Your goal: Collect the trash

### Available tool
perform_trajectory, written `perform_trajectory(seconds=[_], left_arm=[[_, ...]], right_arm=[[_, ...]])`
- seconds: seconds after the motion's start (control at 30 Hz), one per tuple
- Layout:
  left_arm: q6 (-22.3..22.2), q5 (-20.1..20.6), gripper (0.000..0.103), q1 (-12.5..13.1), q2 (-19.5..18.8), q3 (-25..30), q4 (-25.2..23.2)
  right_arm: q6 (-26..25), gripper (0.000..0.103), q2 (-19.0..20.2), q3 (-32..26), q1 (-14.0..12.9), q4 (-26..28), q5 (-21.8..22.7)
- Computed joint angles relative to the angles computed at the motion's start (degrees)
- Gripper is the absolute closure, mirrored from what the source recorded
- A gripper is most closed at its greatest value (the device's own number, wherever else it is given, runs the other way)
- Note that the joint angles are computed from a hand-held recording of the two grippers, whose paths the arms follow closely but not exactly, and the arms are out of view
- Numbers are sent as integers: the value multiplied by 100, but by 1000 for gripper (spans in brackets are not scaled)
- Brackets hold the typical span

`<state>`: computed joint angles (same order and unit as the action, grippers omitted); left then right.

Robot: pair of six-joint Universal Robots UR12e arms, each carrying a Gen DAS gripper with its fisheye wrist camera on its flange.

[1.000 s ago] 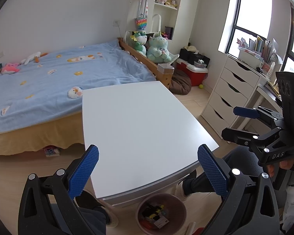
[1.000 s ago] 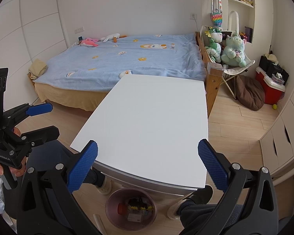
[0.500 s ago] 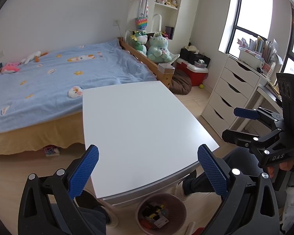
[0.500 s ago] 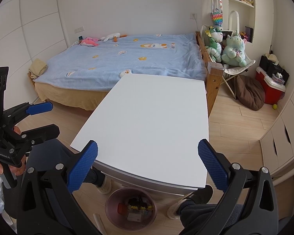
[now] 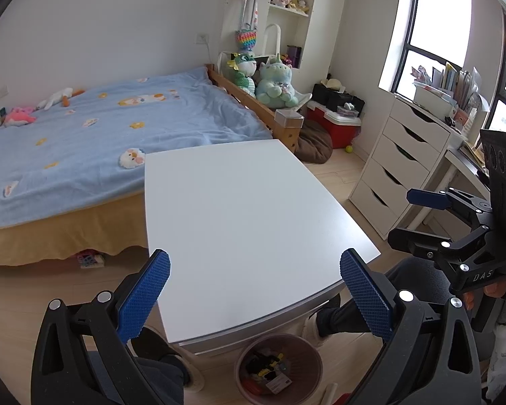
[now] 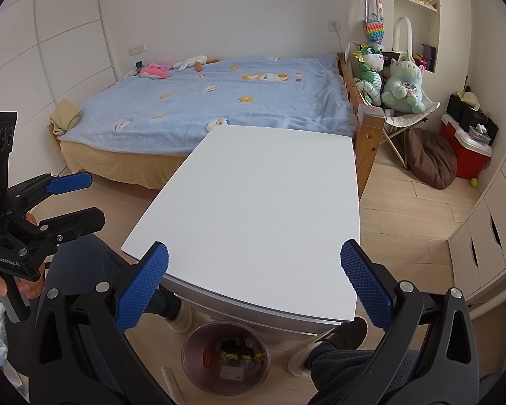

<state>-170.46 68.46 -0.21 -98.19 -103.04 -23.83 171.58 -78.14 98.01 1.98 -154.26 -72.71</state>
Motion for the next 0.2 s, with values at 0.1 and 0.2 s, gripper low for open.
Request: perform_trajectory(seconds=[0.1, 0.2], left_arm=[[-55, 79, 6, -6, -8, 9, 14], [-81, 137, 6, -2, 0, -1, 45]], right_arm=[[0, 3, -16, 47, 2, -40, -16], [-13, 3, -45, 91, -8, -64, -35]])
